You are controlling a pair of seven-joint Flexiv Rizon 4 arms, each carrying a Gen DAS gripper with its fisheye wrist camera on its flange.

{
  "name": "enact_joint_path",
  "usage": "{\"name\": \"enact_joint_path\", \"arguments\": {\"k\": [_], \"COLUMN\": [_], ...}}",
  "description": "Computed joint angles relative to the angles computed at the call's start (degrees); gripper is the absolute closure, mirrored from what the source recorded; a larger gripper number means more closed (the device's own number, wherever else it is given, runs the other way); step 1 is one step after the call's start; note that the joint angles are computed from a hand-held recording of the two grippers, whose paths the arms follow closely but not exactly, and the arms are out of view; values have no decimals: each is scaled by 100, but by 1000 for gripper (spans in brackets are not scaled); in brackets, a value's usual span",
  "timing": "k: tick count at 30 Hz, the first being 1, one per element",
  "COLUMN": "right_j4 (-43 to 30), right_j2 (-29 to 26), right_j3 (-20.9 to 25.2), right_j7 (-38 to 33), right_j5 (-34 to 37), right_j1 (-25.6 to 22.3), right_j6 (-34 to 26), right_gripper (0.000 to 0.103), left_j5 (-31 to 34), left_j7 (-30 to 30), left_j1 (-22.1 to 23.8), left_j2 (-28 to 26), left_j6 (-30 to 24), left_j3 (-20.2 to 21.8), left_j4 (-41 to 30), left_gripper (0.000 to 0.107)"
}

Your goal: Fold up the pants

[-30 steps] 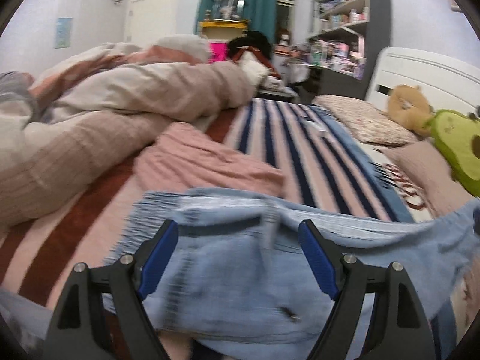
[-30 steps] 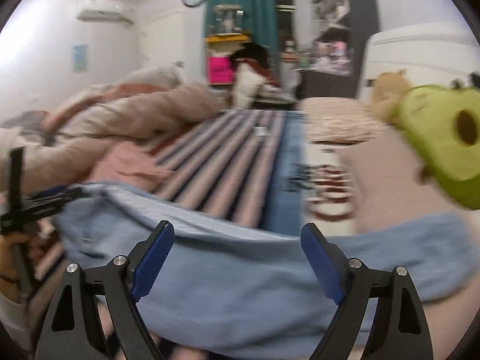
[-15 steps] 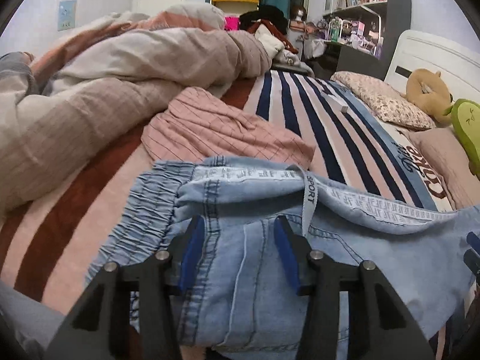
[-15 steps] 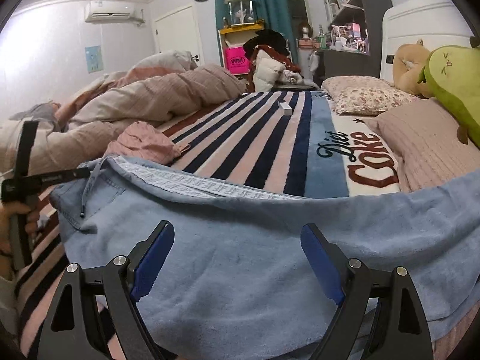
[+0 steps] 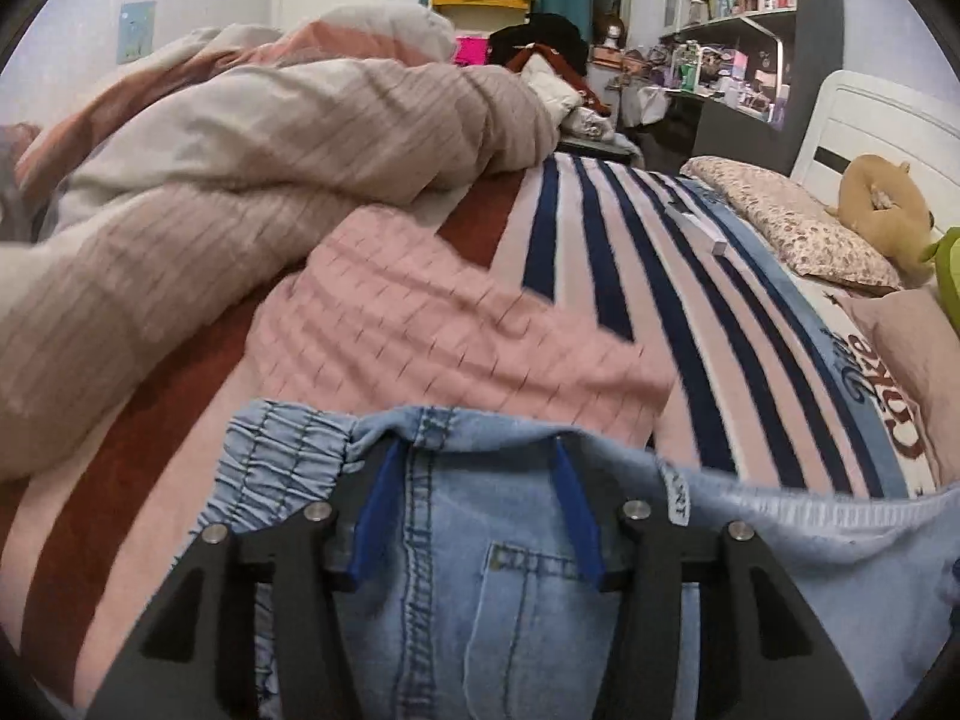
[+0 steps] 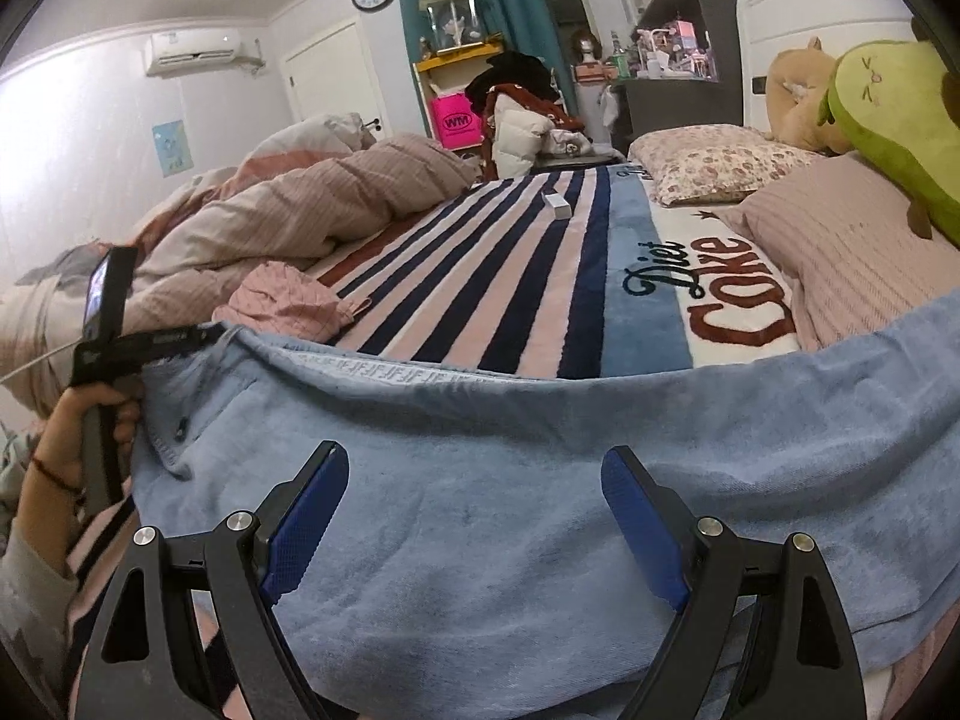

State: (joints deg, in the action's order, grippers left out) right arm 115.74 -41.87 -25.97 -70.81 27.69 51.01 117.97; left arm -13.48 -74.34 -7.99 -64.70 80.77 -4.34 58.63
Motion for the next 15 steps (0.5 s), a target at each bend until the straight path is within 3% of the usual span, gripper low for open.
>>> {"name": "enact_joint_path", "arguments": {"k": [2,5,7,9,12,15], "right_j4": [-7,-10,-3,3,23,27], "right_j2": [1,34,60,63,103,188], "right_j3": [43,213,310,302,360,683], "right_j7": [11,57,63,13,-62,-114], "right_j5": [-16,-94,-145,-128,-84,-128], "right_j1": [-56,-219,-302,-277,-284,-532], "right_j6": [8,12,46,105,225,420], "right_gripper": [19,19,19,19,19,19], "left_j5": [12,243,260,188,207,101], "left_j7": [-258,-362,-206,-106,-48,-67], "left_j1": [-192,-260,-54,165,298,949], "left_j2": [-150,-65,209,509,969,1385], "left_j6": [-427,-378,83,683,1182,1654], "left_j3": [391,526,103,-281,-377,-1178], "left_j4": [-398,-275,221,795,1583,2568], "left_gripper": [55,51,46,14,12,12]}}
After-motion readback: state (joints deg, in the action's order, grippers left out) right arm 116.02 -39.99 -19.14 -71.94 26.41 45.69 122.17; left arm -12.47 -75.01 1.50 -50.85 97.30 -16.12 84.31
